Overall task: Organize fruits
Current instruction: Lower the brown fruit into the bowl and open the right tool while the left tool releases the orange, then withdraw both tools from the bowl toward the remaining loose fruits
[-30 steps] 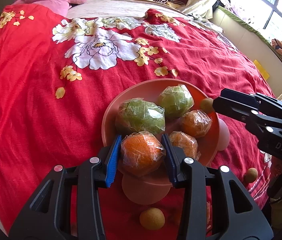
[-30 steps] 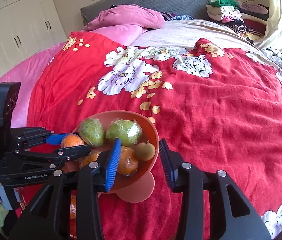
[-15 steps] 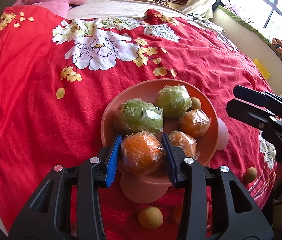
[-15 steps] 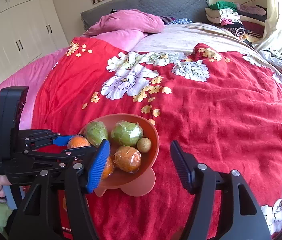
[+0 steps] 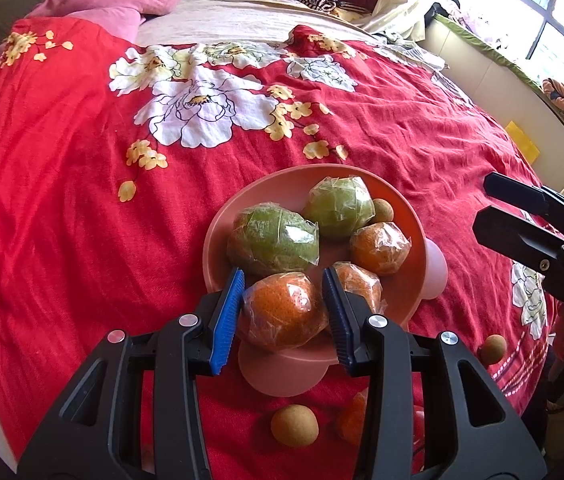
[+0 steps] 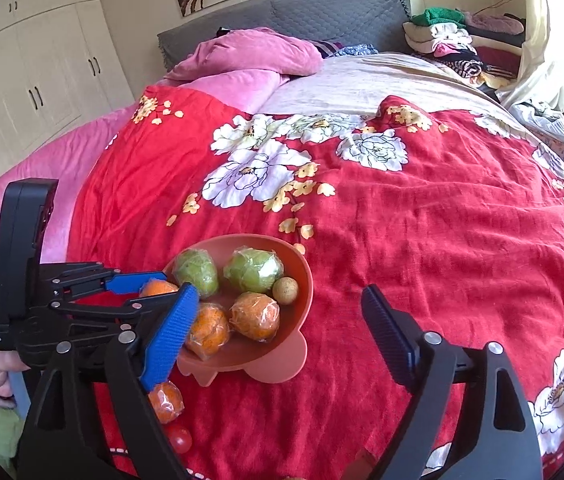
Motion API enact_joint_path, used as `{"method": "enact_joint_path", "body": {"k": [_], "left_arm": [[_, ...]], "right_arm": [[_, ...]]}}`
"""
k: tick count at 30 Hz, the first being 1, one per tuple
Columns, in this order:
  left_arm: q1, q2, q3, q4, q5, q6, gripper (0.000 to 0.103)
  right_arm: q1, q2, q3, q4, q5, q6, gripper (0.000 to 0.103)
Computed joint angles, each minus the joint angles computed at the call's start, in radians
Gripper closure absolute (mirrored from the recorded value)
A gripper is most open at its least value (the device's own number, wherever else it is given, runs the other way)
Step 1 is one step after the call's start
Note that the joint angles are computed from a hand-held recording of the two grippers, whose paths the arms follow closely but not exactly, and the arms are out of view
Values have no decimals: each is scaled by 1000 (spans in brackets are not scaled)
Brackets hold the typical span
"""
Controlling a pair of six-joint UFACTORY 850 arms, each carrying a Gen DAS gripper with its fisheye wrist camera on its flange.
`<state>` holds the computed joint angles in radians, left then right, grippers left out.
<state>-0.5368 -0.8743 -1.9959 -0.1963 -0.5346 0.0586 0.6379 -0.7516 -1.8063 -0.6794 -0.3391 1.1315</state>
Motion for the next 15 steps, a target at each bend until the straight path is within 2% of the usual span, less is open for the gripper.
{"method": "enact_joint_path", "body": {"k": [2,6,15], "left_arm": [[0,6,6,2,4,-3,70],[0,28,27,10,27,-10,63],[2,56,56,45,47,-53,60]], "right_arm": [[2,4,1,-16,-7,17,15],[5,14,9,-55,-5,50,12],[10,30,26,-95,-7,90,10]]}}
